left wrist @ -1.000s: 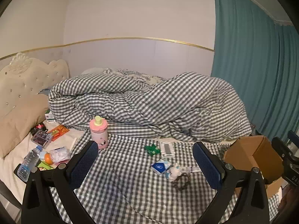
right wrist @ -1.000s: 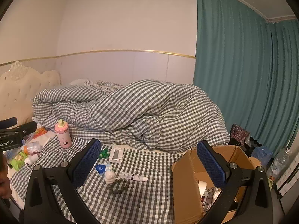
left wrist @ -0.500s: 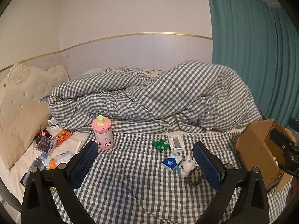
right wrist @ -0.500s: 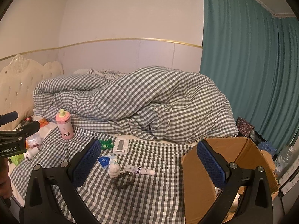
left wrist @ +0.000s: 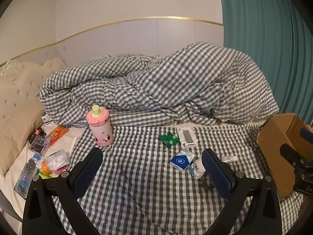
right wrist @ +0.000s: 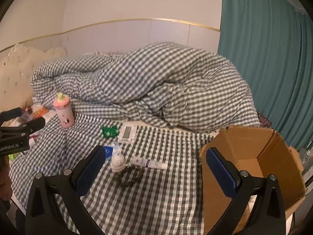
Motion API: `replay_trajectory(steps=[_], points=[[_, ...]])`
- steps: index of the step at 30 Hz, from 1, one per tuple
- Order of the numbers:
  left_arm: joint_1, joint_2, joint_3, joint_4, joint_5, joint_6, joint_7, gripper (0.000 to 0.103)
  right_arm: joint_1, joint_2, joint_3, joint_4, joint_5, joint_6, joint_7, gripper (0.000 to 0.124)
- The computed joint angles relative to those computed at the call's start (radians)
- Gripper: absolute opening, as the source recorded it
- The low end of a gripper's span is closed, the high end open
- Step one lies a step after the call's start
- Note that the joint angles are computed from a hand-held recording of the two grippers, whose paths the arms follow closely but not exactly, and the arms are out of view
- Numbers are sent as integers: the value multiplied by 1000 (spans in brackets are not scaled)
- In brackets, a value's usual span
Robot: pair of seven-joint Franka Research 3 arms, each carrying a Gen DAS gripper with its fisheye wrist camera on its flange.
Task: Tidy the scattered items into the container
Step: 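Withdraw both tools from the box back over the items on the bed, then approach the white plush toy with the right tool and the tissue pack with the left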
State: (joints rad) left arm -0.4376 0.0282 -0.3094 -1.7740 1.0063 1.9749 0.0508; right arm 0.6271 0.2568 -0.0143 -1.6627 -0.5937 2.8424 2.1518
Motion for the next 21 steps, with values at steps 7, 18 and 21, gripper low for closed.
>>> replay_trajectory(steps=[7,18,21], points=[[12,39,19,4,-11,42,26,103,-26,66,38,41,153,-14,-161,103],[39,86,58,-22,-50,142,72,103,-22,189,67,157,381,-87,-401,91],[47,102,67,-25,-61,168,90,103,-21,231,72,205,429,-115,-452,87]])
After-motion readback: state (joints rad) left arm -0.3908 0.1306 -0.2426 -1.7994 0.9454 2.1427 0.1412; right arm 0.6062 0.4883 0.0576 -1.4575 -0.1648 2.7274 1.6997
